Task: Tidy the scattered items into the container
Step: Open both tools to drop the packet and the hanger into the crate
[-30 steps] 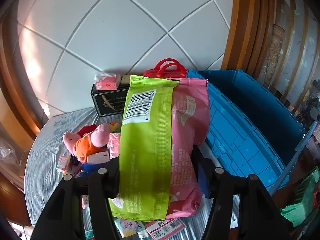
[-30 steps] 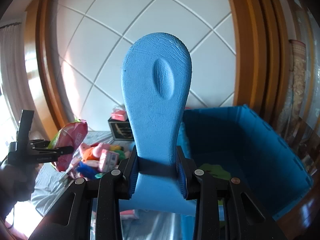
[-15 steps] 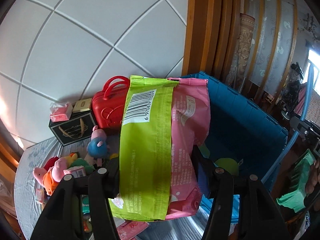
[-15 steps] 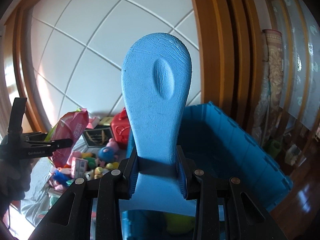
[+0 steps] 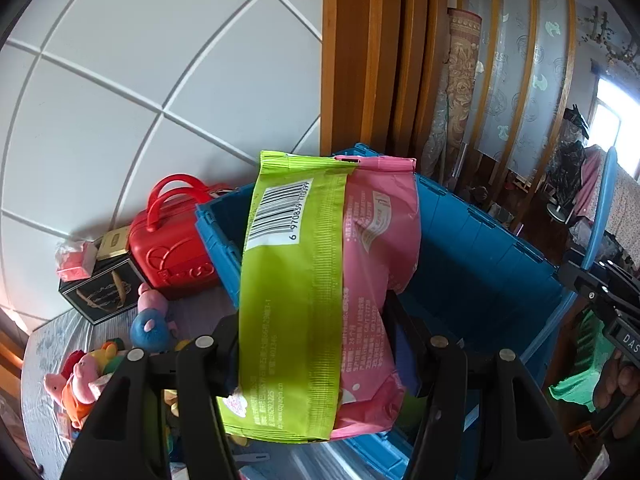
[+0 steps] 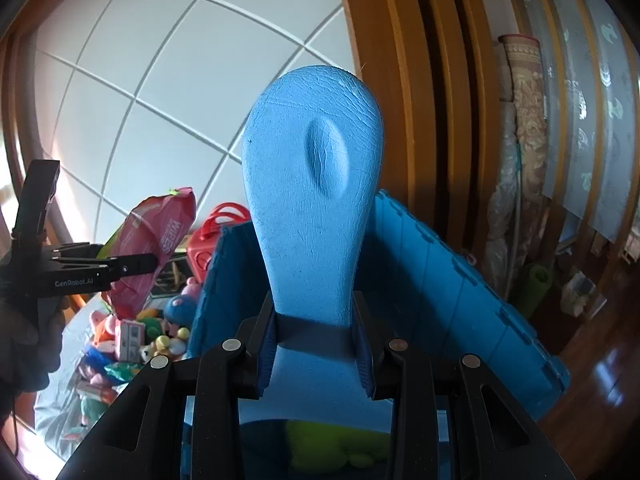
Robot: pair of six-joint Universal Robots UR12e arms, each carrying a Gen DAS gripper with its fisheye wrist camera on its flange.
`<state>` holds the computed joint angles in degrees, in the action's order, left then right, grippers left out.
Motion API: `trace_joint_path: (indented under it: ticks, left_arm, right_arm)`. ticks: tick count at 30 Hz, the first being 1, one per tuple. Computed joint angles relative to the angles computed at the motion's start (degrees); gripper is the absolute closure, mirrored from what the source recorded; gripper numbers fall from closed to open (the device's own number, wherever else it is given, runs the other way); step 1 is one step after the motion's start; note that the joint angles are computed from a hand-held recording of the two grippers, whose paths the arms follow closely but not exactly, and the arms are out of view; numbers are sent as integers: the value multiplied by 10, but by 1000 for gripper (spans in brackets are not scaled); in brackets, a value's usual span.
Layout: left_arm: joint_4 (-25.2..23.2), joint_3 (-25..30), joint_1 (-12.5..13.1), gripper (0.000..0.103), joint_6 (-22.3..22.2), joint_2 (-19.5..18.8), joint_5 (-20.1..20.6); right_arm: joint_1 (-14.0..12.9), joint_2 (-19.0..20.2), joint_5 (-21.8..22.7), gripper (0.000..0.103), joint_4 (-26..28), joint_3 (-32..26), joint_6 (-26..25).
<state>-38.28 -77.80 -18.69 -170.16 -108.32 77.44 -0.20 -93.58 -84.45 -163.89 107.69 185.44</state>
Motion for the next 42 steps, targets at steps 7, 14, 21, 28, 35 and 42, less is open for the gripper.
trace_joint_path:
  ticks: [7,14,21,28,35,42]
  left_arm:
    - [-21,46,-16,45,6,-34,1]
    - [-33,77,-27,45,8,-57,1]
    - [-41,100,-33,45,6,-73,2]
    - [-43,115,-32,44,-2,-83,-8]
    - [13,108,-28,0,-44,-83,3]
    - [2,98,-16,0,-52,-76,4]
  right_arm:
    - [-24,6,14,70,5,1,1]
    - [-38,14,25,70,10,-1,0]
    - [-44,23,30,70,16,-7,-1]
    - [-44,29,25,69,9,-12,-3]
    - [-40,37,-2,0,-31,-11,7]
    - [-43,34,6,0,-25,-4,11]
